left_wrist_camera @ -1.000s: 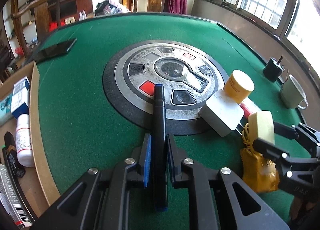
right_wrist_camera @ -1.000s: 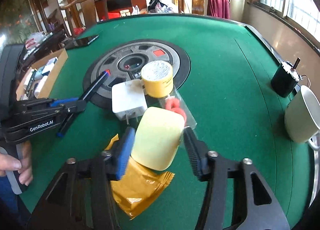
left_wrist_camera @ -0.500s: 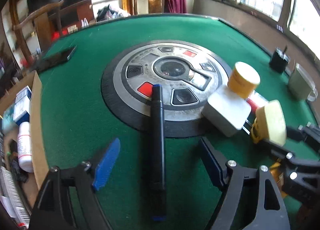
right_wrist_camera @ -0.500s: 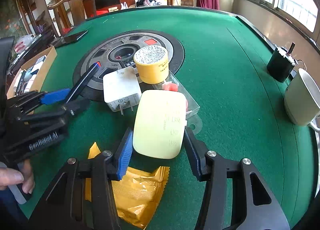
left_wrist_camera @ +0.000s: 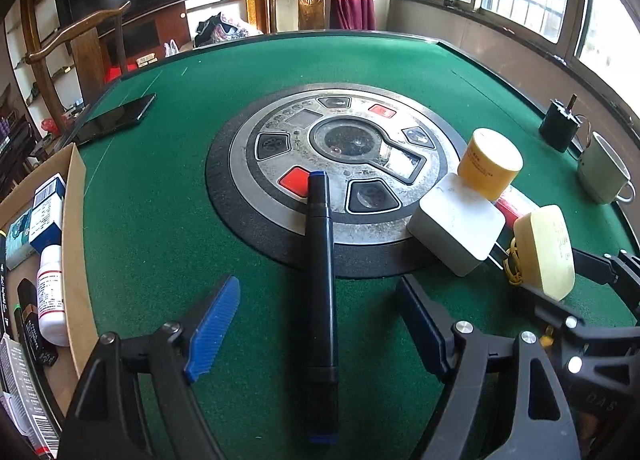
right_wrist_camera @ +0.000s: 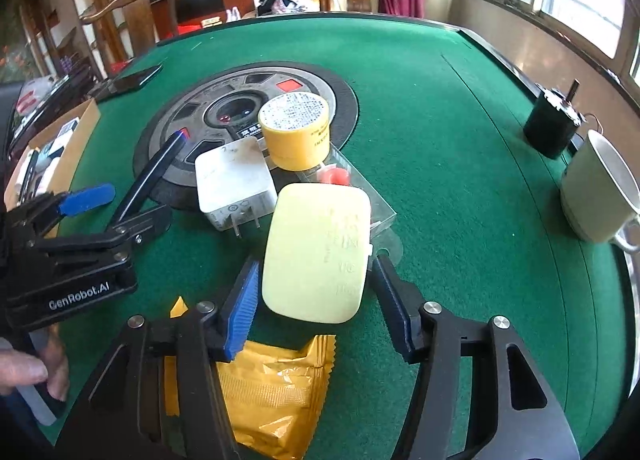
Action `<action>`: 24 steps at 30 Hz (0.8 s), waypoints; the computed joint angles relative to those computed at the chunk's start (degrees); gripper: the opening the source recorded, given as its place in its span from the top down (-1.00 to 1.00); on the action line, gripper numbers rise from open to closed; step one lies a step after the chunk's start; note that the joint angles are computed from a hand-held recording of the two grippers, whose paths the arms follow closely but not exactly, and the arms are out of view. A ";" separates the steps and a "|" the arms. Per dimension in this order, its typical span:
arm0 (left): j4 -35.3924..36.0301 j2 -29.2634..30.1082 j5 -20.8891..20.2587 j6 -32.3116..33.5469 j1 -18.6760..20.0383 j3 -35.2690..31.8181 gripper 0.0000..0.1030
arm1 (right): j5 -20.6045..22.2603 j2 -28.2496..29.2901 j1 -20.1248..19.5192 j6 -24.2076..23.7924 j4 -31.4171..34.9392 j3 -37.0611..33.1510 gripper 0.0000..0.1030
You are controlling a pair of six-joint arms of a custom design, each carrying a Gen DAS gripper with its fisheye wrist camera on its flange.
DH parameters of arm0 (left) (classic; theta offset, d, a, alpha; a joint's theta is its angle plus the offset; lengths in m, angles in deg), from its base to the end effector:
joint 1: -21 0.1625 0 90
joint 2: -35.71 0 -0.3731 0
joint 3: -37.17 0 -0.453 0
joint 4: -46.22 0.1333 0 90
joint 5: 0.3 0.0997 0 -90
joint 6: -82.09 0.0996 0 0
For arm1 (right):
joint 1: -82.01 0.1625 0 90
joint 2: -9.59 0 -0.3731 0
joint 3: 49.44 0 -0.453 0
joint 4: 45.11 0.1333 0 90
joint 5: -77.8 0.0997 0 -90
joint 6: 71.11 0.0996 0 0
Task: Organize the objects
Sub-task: 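Grasp the pale yellow soap box with the right tool while the left tool holds the pen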
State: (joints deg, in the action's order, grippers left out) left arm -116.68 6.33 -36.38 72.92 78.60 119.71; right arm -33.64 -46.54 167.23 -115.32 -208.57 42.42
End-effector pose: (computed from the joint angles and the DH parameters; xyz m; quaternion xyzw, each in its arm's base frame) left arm -0.2001 -0.7143 -0.0385 0.1007 0.8758 -0.3013 0.3634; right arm 0.0373 -0.7169 0.1954 0.2570 -0.8956 0.2161 0.2919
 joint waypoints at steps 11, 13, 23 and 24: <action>0.22 0.07 0.15 -0.36 -0.15 -0.06 -0.57 | -1.26 0.05 0.12 0.23 -2.69 0.87 -0.07; 0.54 0.13 0.26 -0.85 -0.26 -0.14 -0.57 | -1.17 -0.05 0.06 1.29 -2.39 0.61 0.04; -1.89 -0.35 0.18 0.56 -0.55 0.94 0.37 | -0.13 -0.48 -0.51 5.79 -0.71 -0.55 0.04; -1.85 -0.63 -0.39 0.45 -0.45 1.13 0.63 | 0.26 -0.68 -0.63 6.44 -0.81 -0.55 0.04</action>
State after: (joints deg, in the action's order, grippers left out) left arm -118.53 5.70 -36.78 73.36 78.15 120.85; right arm -33.39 -47.22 166.61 -108.88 -209.37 41.87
